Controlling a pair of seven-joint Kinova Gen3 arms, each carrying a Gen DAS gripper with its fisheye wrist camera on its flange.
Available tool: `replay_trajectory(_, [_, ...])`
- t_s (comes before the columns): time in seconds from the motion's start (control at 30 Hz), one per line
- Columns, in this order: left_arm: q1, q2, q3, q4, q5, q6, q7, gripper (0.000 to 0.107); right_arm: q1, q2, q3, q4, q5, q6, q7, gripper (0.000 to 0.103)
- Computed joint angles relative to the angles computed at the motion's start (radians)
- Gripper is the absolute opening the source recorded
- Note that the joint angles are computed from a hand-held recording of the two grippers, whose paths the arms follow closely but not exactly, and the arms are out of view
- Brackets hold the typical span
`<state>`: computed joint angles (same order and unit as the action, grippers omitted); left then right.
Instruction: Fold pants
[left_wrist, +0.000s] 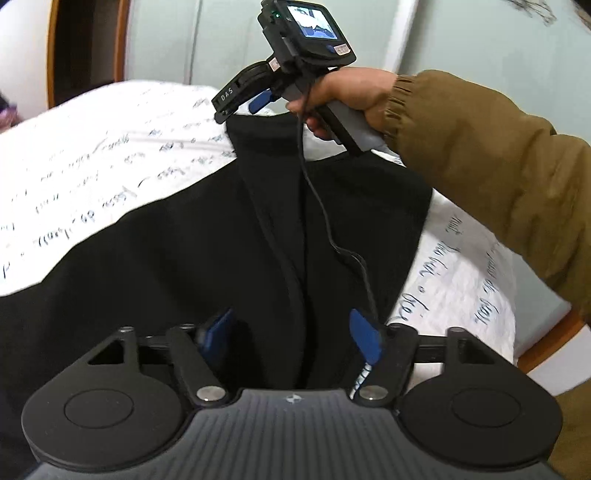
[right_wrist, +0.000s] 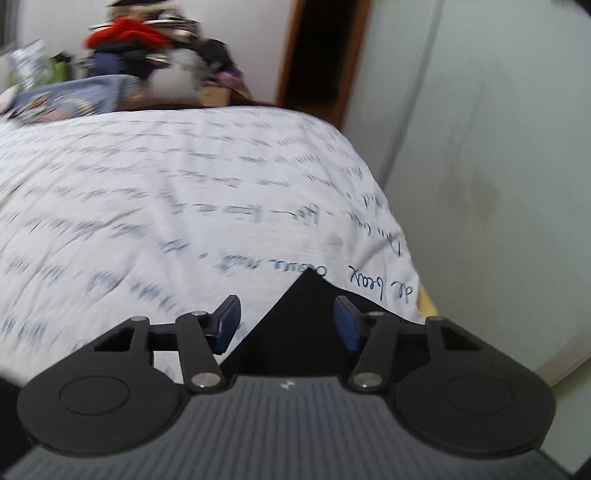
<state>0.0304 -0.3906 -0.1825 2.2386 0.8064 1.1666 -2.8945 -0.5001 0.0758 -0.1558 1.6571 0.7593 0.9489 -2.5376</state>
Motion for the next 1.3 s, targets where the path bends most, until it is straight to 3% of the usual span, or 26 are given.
replay_trajectory(0.1, [0.000,0.034,0.020,-0.005,0.015,-0.025,0.018,0.065,0.003,0.066,0.022,-0.037,0.005,0.021,-0.021,0.053])
replay_trajectory(0.2, [-0.001,0.052,0.030,-0.007,0.021,-0.038,0.024,0.056,-0.036,0.144,0.056,-0.079,0.043,0.083,-0.004,0.051])
replay_trajectory(0.27, [0.001,0.057,0.034,-0.010,0.024,-0.041,0.020,0.048,-0.041,0.142,0.065,-0.068,0.052,0.072,-0.020,0.024])
replay_trajectory(0.3, [0.001,0.057,0.036,-0.010,0.025,-0.044,0.016,0.044,-0.045,0.130,0.070,-0.057,0.055,0.061,-0.043,0.004])
replay_trajectory(0.5, [0.012,0.043,0.022,0.009,0.041,-0.034,-0.041,0.039,-0.079,-0.009,0.030,0.060,0.186,0.061,-0.214,0.005])
replay_trajectory(0.67, [0.010,0.018,0.027,0.024,0.041,-0.036,-0.060,0.039,-0.072,-0.178,-0.091,0.161,0.269,0.118,-0.347,0.005])
replay_trajectory(0.77, [0.014,0.011,0.032,0.017,0.024,-0.025,-0.043,0.034,-0.057,-0.269,-0.173,0.206,0.287,0.184,-0.405,0.005])
replay_trajectory(1.0, [0.036,-0.020,0.022,0.002,-0.023,0.037,-0.009,0.033,0.023,-0.430,-0.314,0.288,0.240,0.297,-0.507,0.005])
replay_trajectory(1.17, [0.042,-0.025,-0.022,-0.017,-0.056,0.150,-0.027,0.034,0.095,-0.532,-0.376,0.361,0.160,0.324,-0.592,0.005])
replay_trajectory(1.3, [0.030,-0.054,-0.006,-0.009,-0.076,0.173,-0.033,0.034,0.138,-0.611,-0.376,0.440,0.070,0.291,-0.647,0.005])
